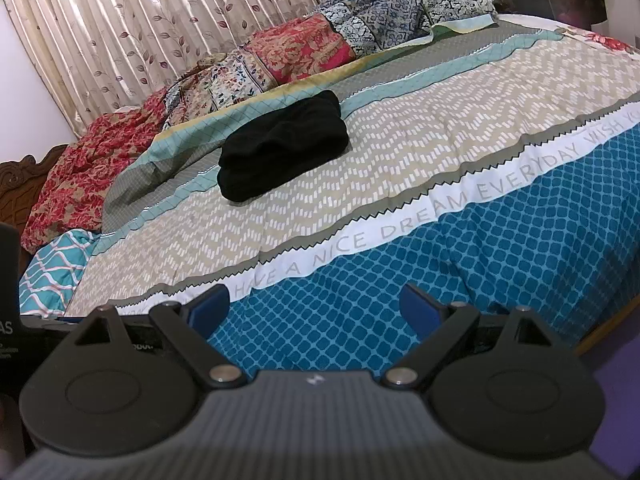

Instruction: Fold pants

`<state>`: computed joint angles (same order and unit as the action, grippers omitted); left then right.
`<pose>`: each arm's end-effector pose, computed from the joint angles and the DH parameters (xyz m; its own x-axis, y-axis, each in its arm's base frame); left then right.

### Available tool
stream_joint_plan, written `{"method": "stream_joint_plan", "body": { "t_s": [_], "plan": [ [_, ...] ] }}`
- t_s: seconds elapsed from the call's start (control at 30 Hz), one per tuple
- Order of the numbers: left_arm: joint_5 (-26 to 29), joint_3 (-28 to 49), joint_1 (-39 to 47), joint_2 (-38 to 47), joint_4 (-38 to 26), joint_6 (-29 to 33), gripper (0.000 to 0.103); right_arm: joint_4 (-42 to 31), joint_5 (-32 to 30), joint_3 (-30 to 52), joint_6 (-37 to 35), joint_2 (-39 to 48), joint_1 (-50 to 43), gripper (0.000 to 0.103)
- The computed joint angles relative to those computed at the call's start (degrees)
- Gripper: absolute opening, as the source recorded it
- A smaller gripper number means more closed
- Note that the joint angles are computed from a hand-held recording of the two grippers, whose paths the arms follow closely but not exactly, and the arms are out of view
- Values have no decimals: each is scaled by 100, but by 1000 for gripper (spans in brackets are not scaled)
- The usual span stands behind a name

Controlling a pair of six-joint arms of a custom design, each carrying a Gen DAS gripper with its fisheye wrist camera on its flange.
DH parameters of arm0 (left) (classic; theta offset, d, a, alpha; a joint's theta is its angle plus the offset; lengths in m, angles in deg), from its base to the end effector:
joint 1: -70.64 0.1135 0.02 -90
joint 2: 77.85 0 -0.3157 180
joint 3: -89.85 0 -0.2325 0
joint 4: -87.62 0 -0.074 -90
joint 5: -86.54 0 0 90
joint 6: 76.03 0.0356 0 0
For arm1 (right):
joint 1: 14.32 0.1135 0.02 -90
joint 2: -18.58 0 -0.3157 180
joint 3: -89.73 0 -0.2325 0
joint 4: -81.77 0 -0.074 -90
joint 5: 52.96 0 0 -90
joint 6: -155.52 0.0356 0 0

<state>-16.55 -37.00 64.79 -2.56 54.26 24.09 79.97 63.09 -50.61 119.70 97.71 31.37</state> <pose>0.2164 -0.0141 0.2417 -0.8121 0.2552 -0.5248 0.1162 0.9520 0.2833 0.1646 0.1462 0.2058 -0.6040 0.4242 -0.6748 0.1323 0.8882 0.4399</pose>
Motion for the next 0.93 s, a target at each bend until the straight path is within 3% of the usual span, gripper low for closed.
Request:
{"method": "stream_joint_plan", "body": {
  "t_s": [0.57, 0.93],
  "plan": [
    [51, 20, 22, 44, -16, 40, 103, -17, 9, 36, -26, 10, 3, 94],
    [860, 46, 395, -145, -124, 214, 103, -6, 12, 40, -49, 29, -10, 94]
  ]
}}
